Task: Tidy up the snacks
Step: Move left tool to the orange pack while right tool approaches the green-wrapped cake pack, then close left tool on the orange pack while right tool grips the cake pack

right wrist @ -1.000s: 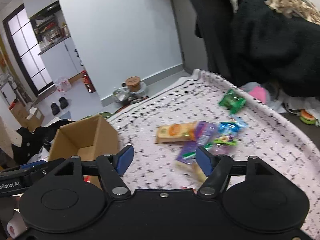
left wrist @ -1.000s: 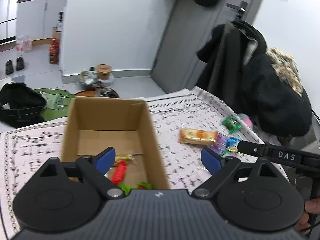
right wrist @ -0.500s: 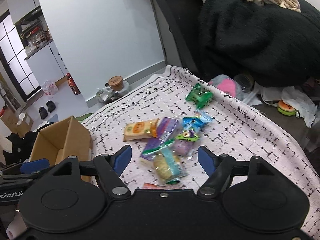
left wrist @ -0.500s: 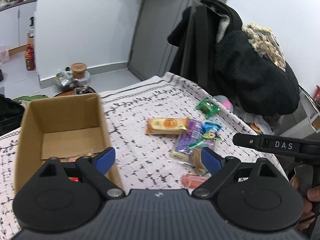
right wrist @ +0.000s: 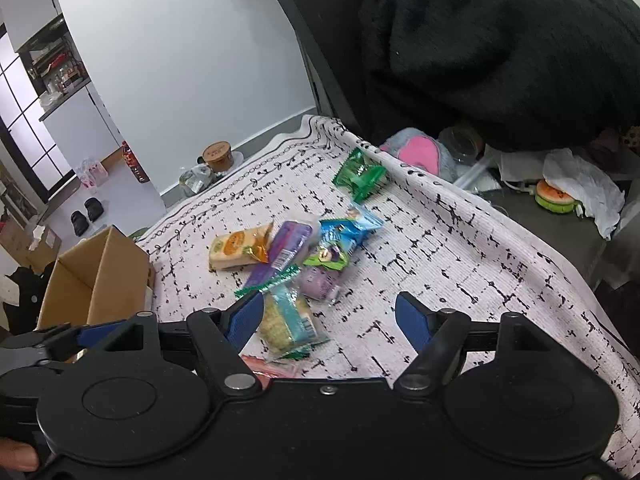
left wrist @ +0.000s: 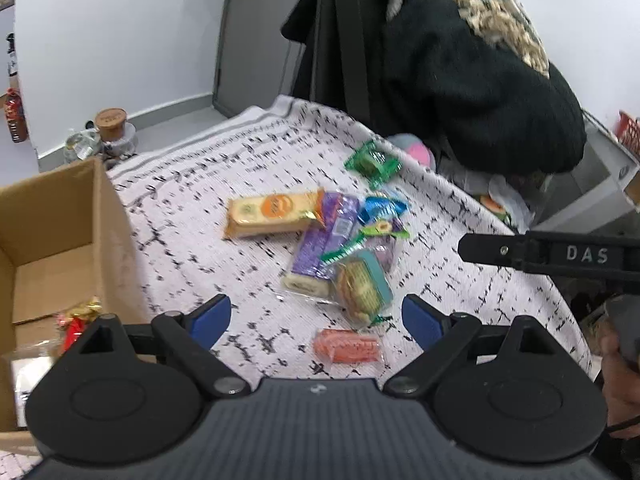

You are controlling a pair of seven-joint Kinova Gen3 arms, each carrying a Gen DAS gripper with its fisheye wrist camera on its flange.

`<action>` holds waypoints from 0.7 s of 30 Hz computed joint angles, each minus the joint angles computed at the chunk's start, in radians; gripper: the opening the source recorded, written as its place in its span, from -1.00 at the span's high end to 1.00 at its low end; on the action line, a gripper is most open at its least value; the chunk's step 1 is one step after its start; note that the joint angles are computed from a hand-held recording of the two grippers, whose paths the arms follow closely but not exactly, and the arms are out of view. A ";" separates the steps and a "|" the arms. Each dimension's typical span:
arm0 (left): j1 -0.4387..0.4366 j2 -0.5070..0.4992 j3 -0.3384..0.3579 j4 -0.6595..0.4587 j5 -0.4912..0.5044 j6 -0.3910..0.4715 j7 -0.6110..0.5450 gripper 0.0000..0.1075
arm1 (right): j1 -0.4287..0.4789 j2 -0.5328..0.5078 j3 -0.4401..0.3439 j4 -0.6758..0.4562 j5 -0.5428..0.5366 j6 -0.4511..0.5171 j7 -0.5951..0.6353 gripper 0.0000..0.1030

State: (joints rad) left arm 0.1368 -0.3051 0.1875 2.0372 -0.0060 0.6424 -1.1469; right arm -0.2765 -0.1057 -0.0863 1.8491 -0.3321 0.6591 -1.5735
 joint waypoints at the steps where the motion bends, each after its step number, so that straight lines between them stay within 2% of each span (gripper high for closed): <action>1: 0.000 0.011 0.005 -0.002 -0.001 -0.002 0.003 -0.70 | -0.001 0.002 0.006 0.003 -0.011 0.001 0.017 -0.40; 6: 0.017 0.077 0.020 -0.015 -0.004 -0.010 0.021 -0.69 | 0.005 0.021 0.031 0.012 -0.088 0.015 0.113 -0.40; 15: 0.070 0.156 -0.013 -0.008 0.034 -0.058 -0.008 -0.63 | 0.038 0.065 0.037 0.032 -0.214 0.008 0.269 -0.39; 18: 0.079 0.183 -0.020 0.000 0.047 -0.082 -0.018 -0.56 | 0.049 0.081 0.030 0.034 -0.239 0.006 0.293 -0.39; 21: 0.085 0.210 -0.034 0.001 0.075 -0.087 -0.041 -0.34 | 0.055 0.096 0.021 0.037 -0.257 0.000 0.310 -0.39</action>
State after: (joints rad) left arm 0.2220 -0.0948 0.1534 2.0378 0.0688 0.5550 -1.1877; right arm -0.2210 -0.0099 -0.0654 1.8864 -0.5888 0.6591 -1.2633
